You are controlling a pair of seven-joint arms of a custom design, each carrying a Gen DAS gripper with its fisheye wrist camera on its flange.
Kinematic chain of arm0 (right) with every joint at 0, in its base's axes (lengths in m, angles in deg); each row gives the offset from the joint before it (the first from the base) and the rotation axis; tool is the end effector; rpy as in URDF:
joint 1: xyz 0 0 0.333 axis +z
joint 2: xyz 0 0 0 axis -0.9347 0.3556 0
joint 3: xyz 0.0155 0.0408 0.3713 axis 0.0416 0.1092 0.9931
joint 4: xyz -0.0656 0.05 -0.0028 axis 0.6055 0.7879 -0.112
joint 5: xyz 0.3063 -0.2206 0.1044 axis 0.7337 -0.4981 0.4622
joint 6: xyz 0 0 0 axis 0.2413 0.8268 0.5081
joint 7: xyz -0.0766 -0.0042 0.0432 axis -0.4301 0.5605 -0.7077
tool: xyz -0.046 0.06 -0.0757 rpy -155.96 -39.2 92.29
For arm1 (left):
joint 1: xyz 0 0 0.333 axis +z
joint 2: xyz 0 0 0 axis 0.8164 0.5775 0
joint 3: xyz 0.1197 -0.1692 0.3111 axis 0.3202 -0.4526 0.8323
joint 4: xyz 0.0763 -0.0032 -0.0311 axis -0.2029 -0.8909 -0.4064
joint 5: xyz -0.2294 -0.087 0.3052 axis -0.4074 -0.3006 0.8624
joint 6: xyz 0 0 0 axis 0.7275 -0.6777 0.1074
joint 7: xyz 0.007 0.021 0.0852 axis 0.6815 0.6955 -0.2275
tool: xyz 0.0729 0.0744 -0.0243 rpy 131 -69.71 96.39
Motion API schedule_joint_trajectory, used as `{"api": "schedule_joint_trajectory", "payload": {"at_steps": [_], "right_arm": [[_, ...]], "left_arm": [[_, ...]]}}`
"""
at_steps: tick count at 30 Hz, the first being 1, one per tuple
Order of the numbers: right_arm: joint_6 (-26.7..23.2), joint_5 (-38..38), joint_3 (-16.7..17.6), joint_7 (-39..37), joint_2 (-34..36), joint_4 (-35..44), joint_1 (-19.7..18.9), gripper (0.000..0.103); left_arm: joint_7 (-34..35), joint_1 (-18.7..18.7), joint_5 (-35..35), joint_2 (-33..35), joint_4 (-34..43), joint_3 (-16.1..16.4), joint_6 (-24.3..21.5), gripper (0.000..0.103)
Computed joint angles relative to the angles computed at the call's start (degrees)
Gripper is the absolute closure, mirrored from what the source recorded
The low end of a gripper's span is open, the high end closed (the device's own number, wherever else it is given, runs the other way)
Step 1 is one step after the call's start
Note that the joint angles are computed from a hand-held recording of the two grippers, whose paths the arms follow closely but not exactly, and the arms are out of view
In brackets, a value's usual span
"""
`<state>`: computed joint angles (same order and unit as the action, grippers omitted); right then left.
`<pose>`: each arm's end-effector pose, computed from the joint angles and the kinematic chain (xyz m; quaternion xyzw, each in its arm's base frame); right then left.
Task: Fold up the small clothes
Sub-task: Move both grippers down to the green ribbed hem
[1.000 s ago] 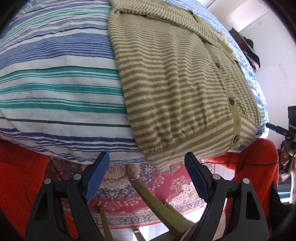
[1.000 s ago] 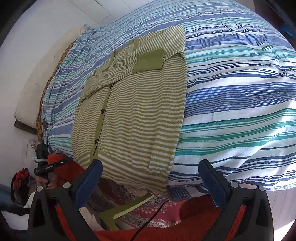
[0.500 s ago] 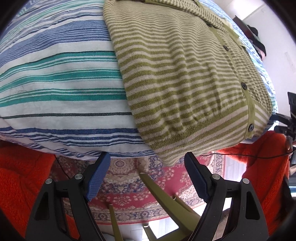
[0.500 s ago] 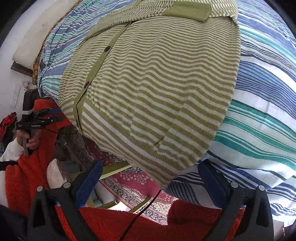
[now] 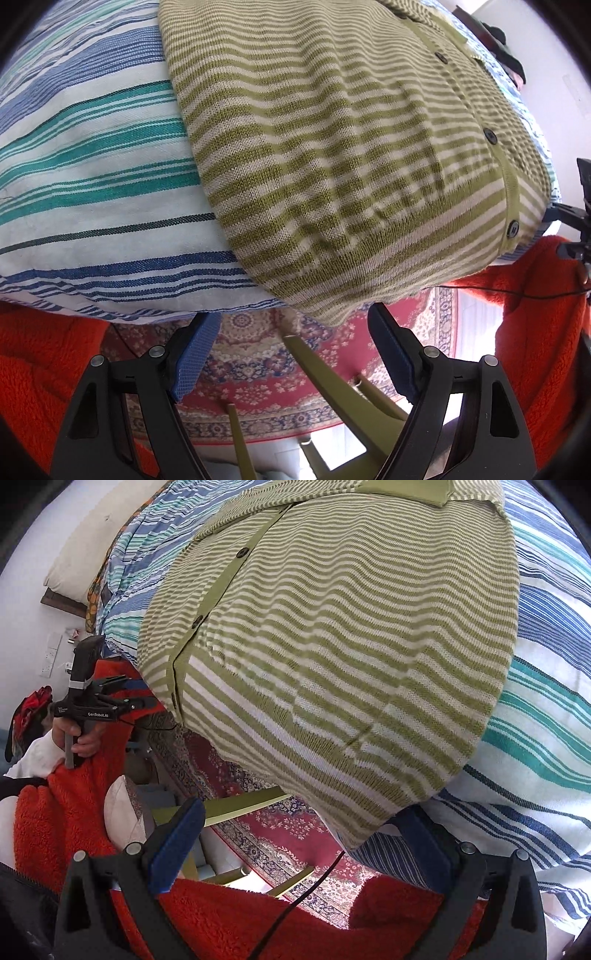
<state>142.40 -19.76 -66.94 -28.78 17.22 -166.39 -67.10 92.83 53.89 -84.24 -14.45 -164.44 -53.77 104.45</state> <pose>0.6536 0.1090 0.3713 -0.8962 0.3987 0.1324 0.1425 0.6129 -0.0680 0.3313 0.7851 -0.6019 0.1438 0.0267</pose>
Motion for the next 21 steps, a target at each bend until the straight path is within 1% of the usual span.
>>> {"api": "schedule_joint_trajectory", "payload": {"at_steps": [3,8,10,13,15,18,19,20,21], "right_arm": [[-0.5,2.0,0.3,-0.8,0.1,0.2,-0.9,0.001],[-1.6,4.8,0.4,-1.7,0.2,0.6,-2.0,0.001],[-2.5,5.7,0.3,-1.8,0.4,1.2,-2.3,0.001],[-4.1,8.4,0.5,-1.9,0.8,2.0,-3.2,0.001],[-5.5,11.4,0.6,-1.9,1.3,2.5,-4.3,0.001],[-7.7,14.4,0.6,-1.6,2.1,3.4,-5.3,0.001],[-8.4,14.7,0.5,-1.4,2.5,3.9,-5.4,0.001],[-8.9,14.7,0.5,-1.1,2.8,4.3,-5.3,0.001],[-9.5,14.7,0.6,-1.0,3.2,4.7,-5.1,0.001]], "left_arm": [[0.2,0.4,-1.1,-0.2,-0.1,-0.2,0.2,0.02],[0.7,1.0,-1.7,-0.4,0.6,-0.1,-0.8,0.02],[1.9,1.8,-3.4,-1.2,-0.2,-0.6,0.0,0.02],[6.2,4.6,-11.1,-2.8,-2.2,-2.7,2.3,0.02],[9.6,6.4,-17.4,-3.1,-2.7,-3.8,2.5,0.021],[13.3,7.5,-23.0,-2.3,-2.0,-4.3,0.6,0.031],[14.8,7.6,-24.0,-1.9,-1.5,-4.5,-0.3,0.036],[15.7,7.2,-24.0,-1.6,-1.1,-4.3,-0.9,0.039],[15.9,6.4,-23.0,-1.2,-0.6,-4.0,-1.0,0.039]]}}
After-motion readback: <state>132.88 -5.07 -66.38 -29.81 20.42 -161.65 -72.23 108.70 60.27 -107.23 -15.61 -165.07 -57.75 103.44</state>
